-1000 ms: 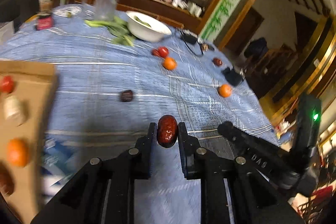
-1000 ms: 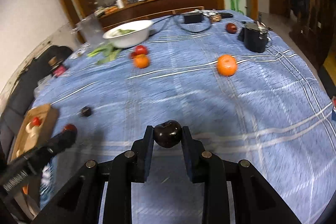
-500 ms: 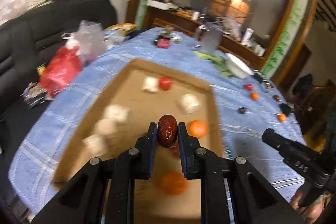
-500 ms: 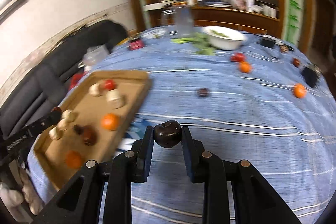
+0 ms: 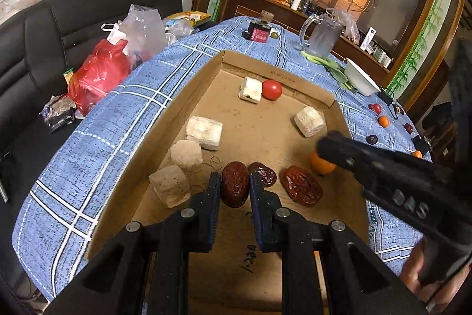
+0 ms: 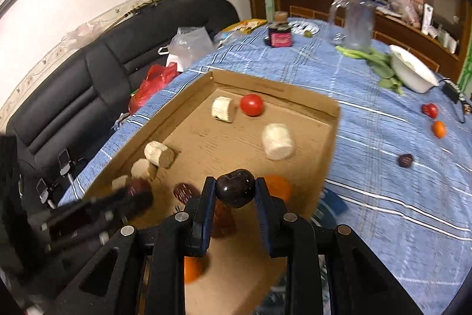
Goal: Organize fruits
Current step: 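Carry both dates into the box and open both tools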
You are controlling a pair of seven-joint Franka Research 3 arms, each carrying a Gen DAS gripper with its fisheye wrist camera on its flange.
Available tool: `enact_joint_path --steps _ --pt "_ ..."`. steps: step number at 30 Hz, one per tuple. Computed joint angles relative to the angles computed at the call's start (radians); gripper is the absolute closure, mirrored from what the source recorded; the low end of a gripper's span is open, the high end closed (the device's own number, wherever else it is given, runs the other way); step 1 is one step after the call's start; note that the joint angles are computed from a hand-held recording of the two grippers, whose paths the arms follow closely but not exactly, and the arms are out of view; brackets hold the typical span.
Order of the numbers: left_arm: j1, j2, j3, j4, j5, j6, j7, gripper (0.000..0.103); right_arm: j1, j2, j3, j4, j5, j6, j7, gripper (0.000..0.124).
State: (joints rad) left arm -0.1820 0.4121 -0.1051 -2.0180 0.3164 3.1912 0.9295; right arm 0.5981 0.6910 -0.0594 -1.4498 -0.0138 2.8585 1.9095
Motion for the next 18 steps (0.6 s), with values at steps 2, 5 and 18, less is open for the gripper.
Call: enact_joint_path --steps 2,5,18 --pt "0.014 0.009 -0.010 0.006 -0.005 -0.005 0.001 0.084 -0.024 0.044 0.028 0.072 0.019 -0.041 -0.024 0.095" --pt "0.035 0.020 -0.027 0.013 -0.014 -0.008 0.006 0.084 -0.030 0.085 0.035 0.133 0.031 -0.078 -0.034 0.095" --pt "0.090 0.040 -0.084 0.022 -0.044 0.007 0.021 0.079 -0.024 0.147 0.025 0.225 0.030 -0.139 -0.030 0.094"
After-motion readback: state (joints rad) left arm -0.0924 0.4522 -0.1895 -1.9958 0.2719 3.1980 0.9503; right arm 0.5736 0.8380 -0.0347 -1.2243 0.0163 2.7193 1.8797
